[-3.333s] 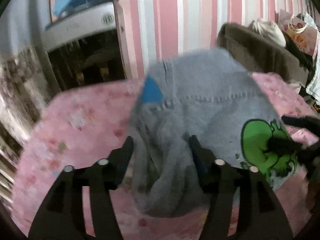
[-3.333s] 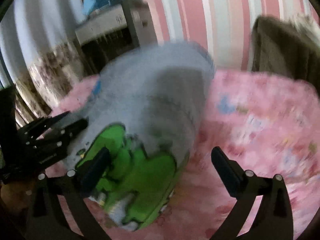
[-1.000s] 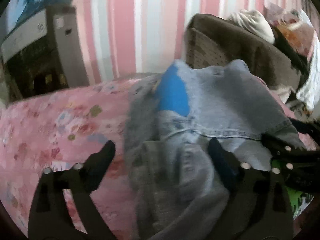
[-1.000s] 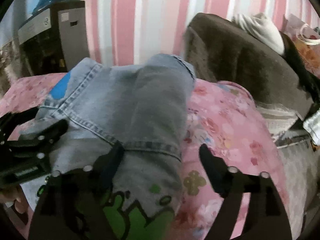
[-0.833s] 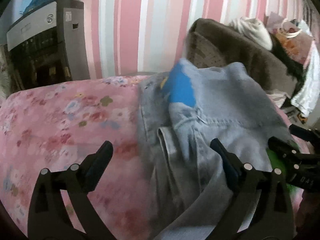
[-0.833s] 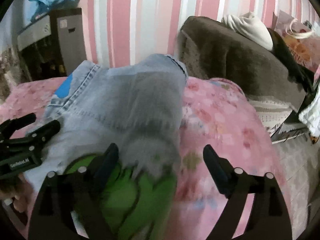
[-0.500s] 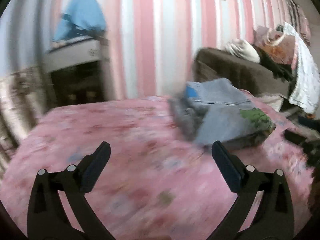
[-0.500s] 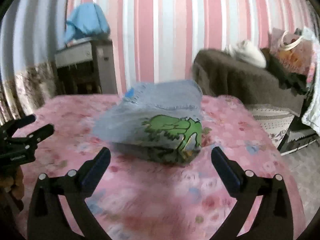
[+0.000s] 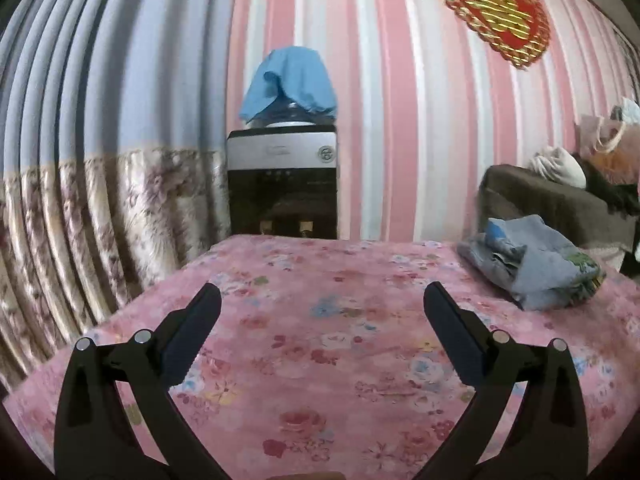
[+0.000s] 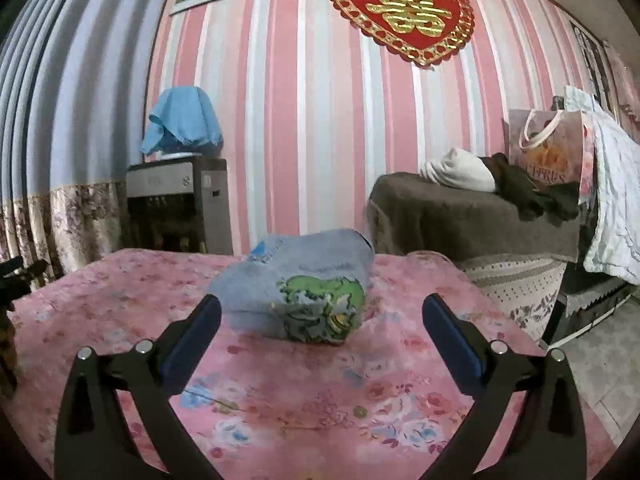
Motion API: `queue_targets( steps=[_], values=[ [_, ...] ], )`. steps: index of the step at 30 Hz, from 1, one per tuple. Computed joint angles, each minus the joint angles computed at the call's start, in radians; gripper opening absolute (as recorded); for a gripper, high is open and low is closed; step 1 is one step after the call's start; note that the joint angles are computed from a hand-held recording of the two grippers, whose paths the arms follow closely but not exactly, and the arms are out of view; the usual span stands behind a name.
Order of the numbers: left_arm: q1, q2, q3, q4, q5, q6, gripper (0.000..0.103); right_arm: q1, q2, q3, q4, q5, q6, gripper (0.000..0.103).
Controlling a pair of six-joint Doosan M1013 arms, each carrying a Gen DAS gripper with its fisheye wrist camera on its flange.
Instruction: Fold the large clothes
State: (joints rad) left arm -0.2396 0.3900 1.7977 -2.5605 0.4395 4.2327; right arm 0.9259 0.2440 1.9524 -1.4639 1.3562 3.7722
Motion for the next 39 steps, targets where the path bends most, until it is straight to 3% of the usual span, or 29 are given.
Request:
queue_targets(
  steps=[3,5,9,22,39],
  values=[
    [-0.003,0.010,-0.004,0.070,0.009,-0.036,0.100,0.004,0.013,0.013,-0.010,-0.005,0.033,0.101],
    [0.012,0.016,-0.010,0.192,0.048,-0.147,0.100,0.000,0.019,0.012,0.012,-0.030,0.029,0.101],
    [0.006,0.024,-0.026,0.259,0.009,-0.207,0.100,-0.002,0.023,0.008,0.026,-0.034,0.012,0.101],
    [0.001,0.021,-0.015,0.180,0.009,-0.145,0.100,-0.003,0.021,0.011,0.043,-0.018,0.036,0.101],
    [0.002,0.023,-0.023,0.231,0.001,-0.187,0.100,-0.003,0.018,0.013,0.045,-0.020,0.036,0.101]
  ],
)
